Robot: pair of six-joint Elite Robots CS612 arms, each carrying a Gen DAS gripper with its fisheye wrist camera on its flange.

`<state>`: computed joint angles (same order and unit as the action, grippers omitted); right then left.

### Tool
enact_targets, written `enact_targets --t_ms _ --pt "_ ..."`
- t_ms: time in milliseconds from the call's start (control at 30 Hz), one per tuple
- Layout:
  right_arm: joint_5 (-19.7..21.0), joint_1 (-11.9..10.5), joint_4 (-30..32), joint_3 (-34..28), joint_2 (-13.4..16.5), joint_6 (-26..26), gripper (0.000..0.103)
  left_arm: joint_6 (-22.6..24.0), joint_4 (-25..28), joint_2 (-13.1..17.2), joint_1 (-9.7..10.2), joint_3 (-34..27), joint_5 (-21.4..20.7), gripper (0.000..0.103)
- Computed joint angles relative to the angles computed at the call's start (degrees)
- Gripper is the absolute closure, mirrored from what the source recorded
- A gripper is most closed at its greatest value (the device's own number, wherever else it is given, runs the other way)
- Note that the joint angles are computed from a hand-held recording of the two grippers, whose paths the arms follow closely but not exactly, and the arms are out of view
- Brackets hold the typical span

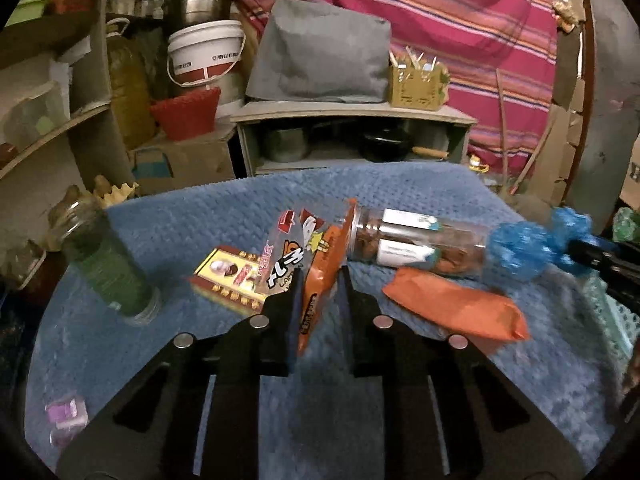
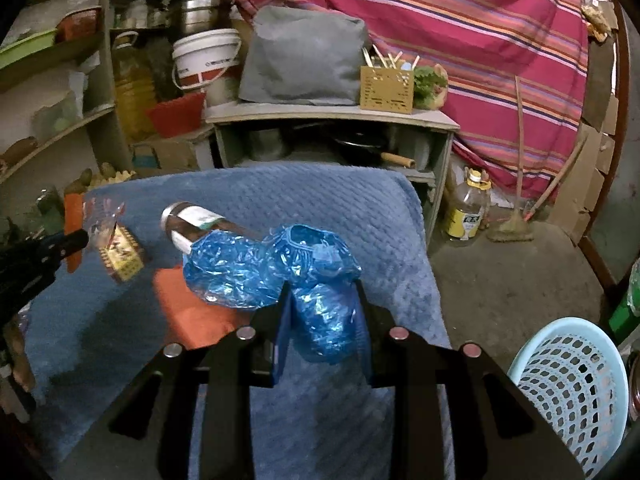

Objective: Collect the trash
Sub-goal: 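Grasp the orange snack packet with the left gripper while right gripper holds the blue bags, then carry the snack packet and blue bags over the light-blue basket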

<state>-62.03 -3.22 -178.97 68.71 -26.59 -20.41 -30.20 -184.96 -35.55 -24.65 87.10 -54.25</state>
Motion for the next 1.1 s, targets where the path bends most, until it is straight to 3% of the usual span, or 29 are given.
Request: enact_targets --t_ms 233,633,900,1100 --pt "1.26 -0.05 -1.50 5.14 -2.31 -2.52 0.074 -2.28 -0.55 -2.98 -3.24 6.28 4.75 0.088" --pt "2.26 -2.50 -4.59 11.69 -5.45 -4.32 0.074 -8.41 0.07 -4.36 -5.60 10.22 4.60 0.089" --pt "2.81 -5.99 -6.24 12.50 -6.08 -2.33 0.074 -6.63 0.81 -3.27 -7.14 6.82 5.07 0.089" --pt "1.21 -9.02 -7.24 11.66 -6.33 0.62 0.074 -1.70 -0.75 -1.76 -8.20 2.15 3.29 0.089"
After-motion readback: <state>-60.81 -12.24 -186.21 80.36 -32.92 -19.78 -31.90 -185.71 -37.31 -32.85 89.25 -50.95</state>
